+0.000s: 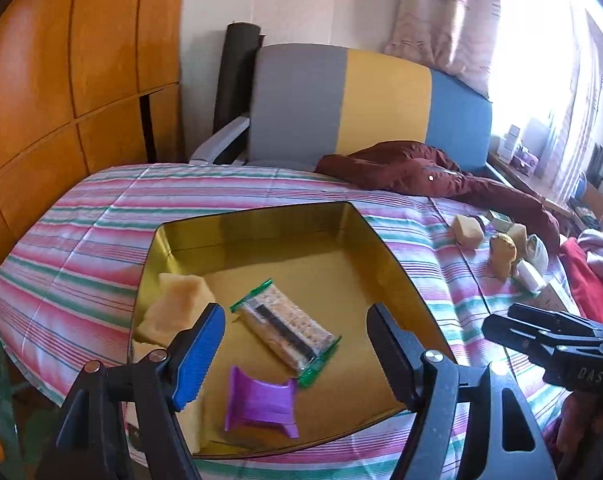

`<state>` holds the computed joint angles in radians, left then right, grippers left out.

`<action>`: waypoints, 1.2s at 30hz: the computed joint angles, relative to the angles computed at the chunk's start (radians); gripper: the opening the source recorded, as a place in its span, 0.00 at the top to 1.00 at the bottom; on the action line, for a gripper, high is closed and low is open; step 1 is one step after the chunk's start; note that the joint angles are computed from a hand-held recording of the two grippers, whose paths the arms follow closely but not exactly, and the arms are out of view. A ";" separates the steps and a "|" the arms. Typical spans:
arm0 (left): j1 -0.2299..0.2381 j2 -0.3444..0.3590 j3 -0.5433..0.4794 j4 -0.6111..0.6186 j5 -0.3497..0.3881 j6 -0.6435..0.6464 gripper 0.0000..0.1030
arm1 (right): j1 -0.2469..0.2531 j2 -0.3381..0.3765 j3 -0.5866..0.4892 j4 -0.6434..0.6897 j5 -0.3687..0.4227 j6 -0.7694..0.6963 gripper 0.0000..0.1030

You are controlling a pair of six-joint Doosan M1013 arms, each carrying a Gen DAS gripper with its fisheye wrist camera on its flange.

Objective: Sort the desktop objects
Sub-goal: 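Move both grippers back toward the remaining items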

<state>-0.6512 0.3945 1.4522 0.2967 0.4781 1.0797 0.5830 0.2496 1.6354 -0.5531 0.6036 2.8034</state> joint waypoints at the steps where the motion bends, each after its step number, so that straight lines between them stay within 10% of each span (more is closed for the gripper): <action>1: -0.003 0.002 -0.004 -0.015 0.002 0.019 0.28 | -0.001 -0.007 0.009 -0.006 0.003 0.015 0.23; 22: -0.050 0.050 -0.061 -0.439 0.067 0.485 0.28 | -0.038 -0.149 0.218 -0.078 0.142 0.331 0.19; 36: -0.086 0.095 -0.125 -0.526 0.179 0.672 0.29 | -0.123 -0.260 0.272 -0.084 0.263 0.276 0.13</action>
<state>-0.7371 0.4894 1.3270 -0.2297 0.6566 1.7513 0.4600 -0.0107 1.9071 -0.6371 0.8665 3.0791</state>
